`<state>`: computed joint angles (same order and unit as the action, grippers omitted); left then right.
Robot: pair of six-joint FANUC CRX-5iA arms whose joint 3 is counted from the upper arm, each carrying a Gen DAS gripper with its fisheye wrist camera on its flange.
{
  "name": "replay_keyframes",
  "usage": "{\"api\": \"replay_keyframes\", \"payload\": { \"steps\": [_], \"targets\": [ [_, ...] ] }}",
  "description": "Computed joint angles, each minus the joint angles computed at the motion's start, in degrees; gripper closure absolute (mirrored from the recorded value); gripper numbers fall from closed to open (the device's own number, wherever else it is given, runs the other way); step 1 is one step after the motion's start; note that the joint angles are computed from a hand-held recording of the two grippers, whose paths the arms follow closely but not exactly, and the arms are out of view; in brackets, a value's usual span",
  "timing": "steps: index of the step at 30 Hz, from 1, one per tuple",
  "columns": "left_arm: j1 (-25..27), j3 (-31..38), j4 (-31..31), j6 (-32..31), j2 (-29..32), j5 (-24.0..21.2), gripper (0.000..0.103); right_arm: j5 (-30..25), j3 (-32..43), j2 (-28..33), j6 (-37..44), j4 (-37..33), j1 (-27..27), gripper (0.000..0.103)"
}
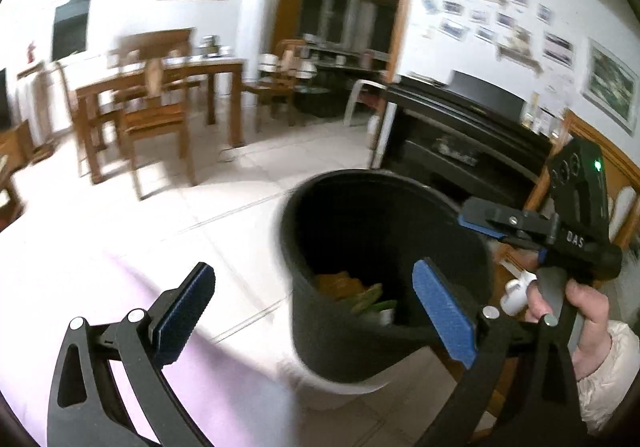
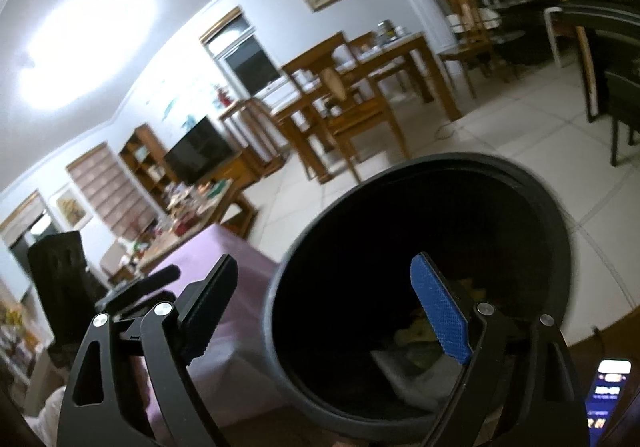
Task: Collect trash
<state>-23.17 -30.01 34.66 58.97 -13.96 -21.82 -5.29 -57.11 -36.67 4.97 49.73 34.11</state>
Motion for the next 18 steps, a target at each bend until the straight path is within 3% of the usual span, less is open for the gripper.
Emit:
{"api": "replay_keyframes", "payload": {
  "steps": [6,13,16,18],
  "targets": [
    [10.43,-4.30,-8.35,9.19,-9.75,-2.79,0.005,2.74,5.76,9.62,1.06,1.54,6.05,0.016],
    [24.12,-8.96,-18.57,19.76,-23.24,-7.64,0.005,1.28,16.19,20.37,10.60,-6.86,16.71,0.011],
    [27.96,-9.78,-21.63,23.01,-27.08,-9.42,0.005,0.07,22.30,25.10,17.39,-13.60,20.92,0.010],
    [29.57,-9.66,-25.88,26.64,-29.17,-10.42,0.005,0.28,25.56,28.35,17.97,-13.28,22.67,0.010]
  ]
}}
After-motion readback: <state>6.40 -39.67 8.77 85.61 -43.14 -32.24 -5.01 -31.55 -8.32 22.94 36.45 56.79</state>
